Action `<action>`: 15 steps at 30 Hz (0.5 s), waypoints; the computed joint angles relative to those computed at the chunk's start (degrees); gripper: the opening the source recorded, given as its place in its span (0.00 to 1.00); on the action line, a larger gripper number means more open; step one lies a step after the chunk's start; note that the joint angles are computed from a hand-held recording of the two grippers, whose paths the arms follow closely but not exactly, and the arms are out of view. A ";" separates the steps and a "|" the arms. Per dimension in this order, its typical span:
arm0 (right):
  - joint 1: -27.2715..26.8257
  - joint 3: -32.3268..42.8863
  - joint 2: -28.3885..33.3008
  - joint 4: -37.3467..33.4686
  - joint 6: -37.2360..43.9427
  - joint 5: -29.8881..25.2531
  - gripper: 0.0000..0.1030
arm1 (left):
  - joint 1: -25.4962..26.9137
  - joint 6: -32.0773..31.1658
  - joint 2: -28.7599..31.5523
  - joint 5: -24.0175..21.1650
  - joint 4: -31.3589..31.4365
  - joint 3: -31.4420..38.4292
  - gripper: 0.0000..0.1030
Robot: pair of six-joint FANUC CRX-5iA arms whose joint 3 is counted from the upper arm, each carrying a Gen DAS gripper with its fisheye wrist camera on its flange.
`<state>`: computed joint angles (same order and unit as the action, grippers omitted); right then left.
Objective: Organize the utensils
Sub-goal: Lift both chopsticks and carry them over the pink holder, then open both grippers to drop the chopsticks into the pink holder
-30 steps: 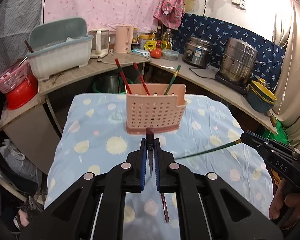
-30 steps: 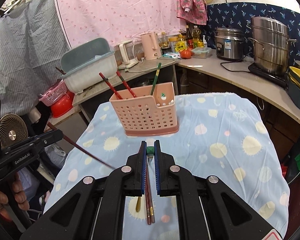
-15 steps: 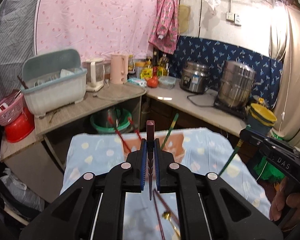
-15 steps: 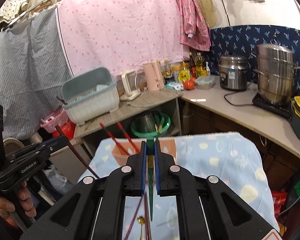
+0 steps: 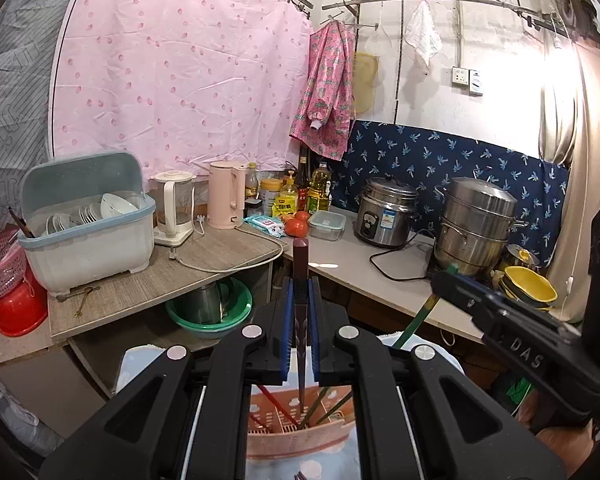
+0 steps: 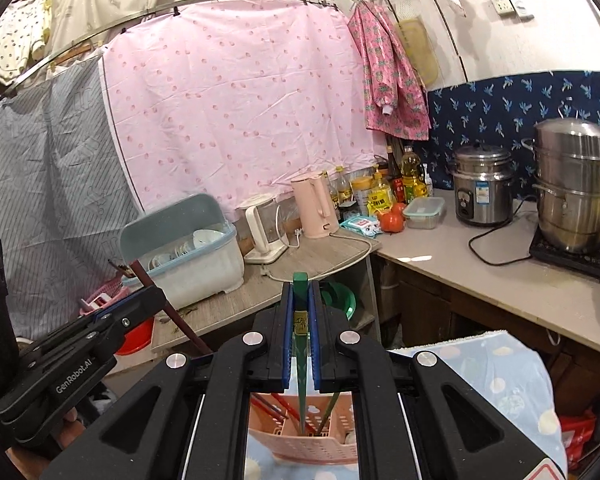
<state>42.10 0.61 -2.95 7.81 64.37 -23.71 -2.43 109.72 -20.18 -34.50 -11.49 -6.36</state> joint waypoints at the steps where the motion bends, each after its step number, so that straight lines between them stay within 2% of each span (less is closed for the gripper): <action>1: -0.04 0.18 0.74 -0.08 -0.21 0.03 0.07 | 0.65 -0.78 0.26 0.76 1.13 -0.62 0.07; 5: -0.12 0.05 3.50 -0.28 -0.33 -0.89 0.07 | 2.58 -3.19 1.90 2.40 5.39 -3.61 0.07; 11: -1.31 -0.55 6.04 -4.15 1.51 -3.71 0.07 | 4.90 -5.61 2.60 3.22 10.62 -8.90 0.07; 14: -1.64 -1.06 6.54 -4.48 1.07 -4.66 0.11 | 5.22 -3.40 2.37 3.03 9.61 -10.13 0.07; 15: -1.68 -1.96 6.20 -3.99 0.19 -3.83 0.15 | 5.11 -1.60 2.27 2.90 8.19 -10.14 0.09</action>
<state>40.43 -1.36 3.26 3.82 64.57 -27.54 2.68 108.12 -17.91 -31.60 -3.30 -16.49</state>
